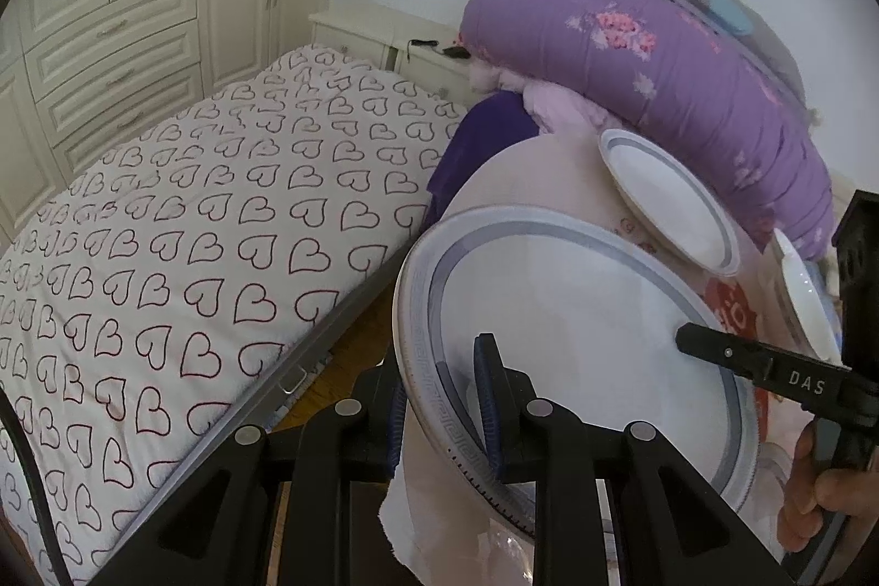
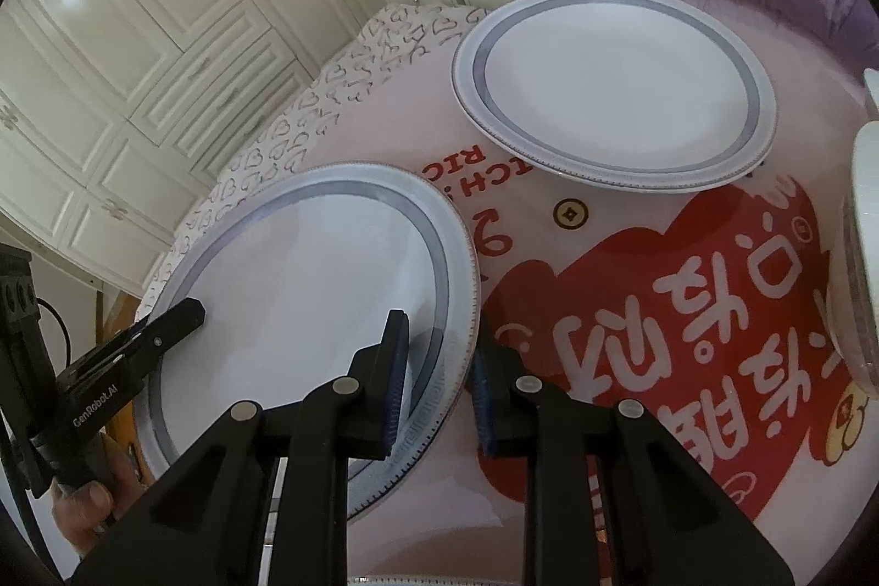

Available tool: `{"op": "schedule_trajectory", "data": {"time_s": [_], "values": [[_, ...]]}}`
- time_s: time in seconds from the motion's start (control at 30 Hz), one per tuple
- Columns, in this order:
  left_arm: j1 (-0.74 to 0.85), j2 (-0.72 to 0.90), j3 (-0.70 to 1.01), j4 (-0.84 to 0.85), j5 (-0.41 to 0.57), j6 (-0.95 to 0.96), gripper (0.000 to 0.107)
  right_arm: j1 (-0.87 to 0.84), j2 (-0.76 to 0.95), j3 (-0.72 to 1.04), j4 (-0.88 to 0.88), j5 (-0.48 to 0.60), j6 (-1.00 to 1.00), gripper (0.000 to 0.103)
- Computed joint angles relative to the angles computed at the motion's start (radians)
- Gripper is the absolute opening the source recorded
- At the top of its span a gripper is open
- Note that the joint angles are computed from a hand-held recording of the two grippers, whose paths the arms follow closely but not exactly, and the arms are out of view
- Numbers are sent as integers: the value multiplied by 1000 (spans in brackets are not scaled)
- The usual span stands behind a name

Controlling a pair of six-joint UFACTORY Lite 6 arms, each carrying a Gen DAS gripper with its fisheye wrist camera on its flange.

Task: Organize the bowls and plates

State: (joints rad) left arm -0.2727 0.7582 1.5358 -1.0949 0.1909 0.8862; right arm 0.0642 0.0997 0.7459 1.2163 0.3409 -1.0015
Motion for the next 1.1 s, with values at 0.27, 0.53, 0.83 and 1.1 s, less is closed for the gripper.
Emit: {"op": "schedule_trajectory", "data": {"time_s": [0.27, 0.53, 0.83, 1.1], "values": [[-10, -97, -113, -180, -8, 184, 19, -25, -119, -90, 7, 7, -19, 21], [-36, -243, -249, -329, -17, 333, 19, -69, -334, -197, -134, 46, 109, 21], [-105, -501, -462, -516, -45, 508, 19, -194, -647, -274, -376, 208, 316, 21], [-181, -730, -650, -572, -56, 546, 19, -458, -952, -312, -472, 495, 330, 21]]}}
